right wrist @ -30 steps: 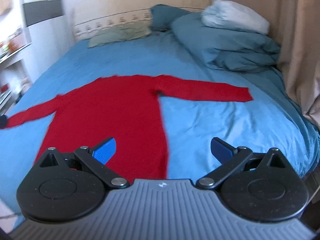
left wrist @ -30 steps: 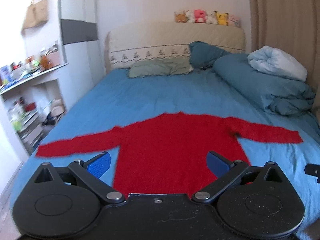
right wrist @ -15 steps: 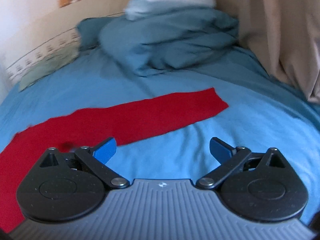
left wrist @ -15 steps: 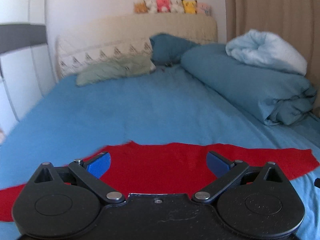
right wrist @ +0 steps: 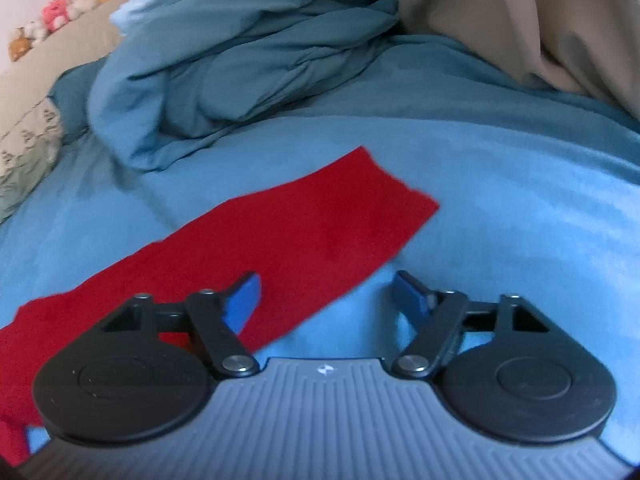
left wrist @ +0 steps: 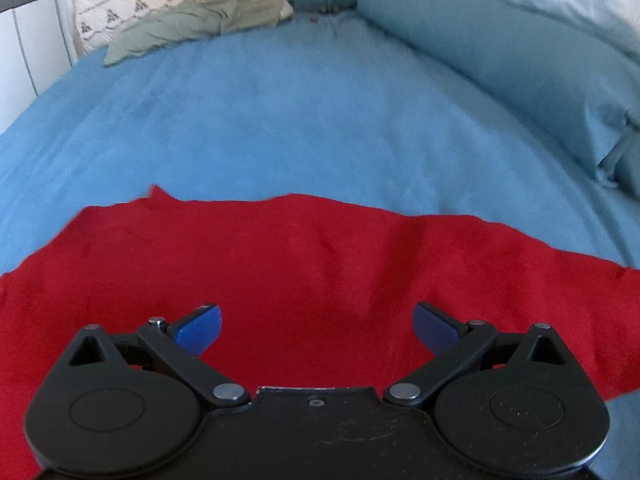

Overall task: Fold small clothes
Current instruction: 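Reach the right gripper to a sweater sleeve cuff and close on it, then carry the sleeve across the sweater body with the right gripper and release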

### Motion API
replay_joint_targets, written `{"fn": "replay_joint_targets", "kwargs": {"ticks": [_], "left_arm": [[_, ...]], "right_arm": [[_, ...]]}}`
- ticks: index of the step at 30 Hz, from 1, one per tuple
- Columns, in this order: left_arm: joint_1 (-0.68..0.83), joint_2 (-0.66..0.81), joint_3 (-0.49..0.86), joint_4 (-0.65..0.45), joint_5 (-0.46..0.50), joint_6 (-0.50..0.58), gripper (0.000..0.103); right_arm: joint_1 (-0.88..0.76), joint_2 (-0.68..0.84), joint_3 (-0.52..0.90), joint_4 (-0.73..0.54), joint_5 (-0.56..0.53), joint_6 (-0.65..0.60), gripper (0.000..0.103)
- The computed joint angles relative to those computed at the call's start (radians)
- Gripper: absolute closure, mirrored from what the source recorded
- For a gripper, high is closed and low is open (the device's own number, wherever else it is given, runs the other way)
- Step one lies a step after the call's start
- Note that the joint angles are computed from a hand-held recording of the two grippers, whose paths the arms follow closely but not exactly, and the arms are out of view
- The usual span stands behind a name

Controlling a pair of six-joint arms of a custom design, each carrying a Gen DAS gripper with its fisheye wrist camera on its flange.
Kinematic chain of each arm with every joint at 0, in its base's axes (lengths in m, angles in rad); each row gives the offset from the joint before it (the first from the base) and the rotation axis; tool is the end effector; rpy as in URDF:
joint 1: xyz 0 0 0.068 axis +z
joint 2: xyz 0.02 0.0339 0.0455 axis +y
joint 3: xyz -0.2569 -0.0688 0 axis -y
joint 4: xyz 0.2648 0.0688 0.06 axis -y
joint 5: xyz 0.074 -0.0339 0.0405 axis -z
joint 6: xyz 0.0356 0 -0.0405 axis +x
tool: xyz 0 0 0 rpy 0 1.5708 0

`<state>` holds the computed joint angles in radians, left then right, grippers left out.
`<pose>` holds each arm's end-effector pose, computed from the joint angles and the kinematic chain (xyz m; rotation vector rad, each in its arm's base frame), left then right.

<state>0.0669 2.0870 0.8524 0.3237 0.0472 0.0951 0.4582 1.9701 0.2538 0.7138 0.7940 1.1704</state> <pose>0.3573 0.0223 0.0202 0.0550 2.4797 0.0104 0.1853 0.0631 -0.0039 1.0155 1.9604 -0.1652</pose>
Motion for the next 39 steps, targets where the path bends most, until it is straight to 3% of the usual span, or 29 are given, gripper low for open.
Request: {"fn": "replay_joint_targets", "kwargs": {"ticks": [2,4,7,14,18,21,25,28,33,39], "left_arm": [[-0.020,0.048,0.064,-0.048,-0.027,-0.013,0.000],[-0.033,0.093,0.128,-0.106,-0.059,-0.030,0.000],[-0.019,0.126,0.175,-0.157,-0.040,-0.044,0.000],[0.092,0.036,0.186,-0.237,0.040,0.011,0.000],[0.208,-0.073,0.150,-0.242,0.078,0.120,0.000],[0.313,-0.104,0.184,-0.314,0.136,0.201,0.000],[0.451,-0.112,0.208,-0.360,0.188,0.285,0.000],[0.543,-0.075,0.233,-0.351,0.173,0.332,0.000],[0.703,0.012,0.292,-0.375,0.233,0.376,0.000],[0.815,0.100,0.375,-0.471,0.304,0.415,0.000]], "right_arm": [[-0.042,-0.013,0.018,-0.025,-0.017,-0.018,0.033],[-0.071,-0.059,0.037,-0.104,-0.034,-0.044,0.061],[-0.126,-0.127,0.044,-0.149,-0.099,-0.107,0.081],[-0.062,-0.476,0.088,-0.373,-0.123,-0.219,0.082],[0.082,-0.508,0.259,-0.431,-0.100,-0.344,0.082],[0.190,-0.381,0.451,-0.403,-0.129,-0.414,0.082],[0.307,-0.081,0.776,-0.371,-0.256,-0.451,0.082],[0.384,0.191,1.050,-0.378,-0.362,-0.470,0.082],[0.479,0.579,1.496,-0.569,-0.472,-0.541,0.082],[0.536,0.770,1.739,-0.719,-0.479,-0.654,0.078]]}}
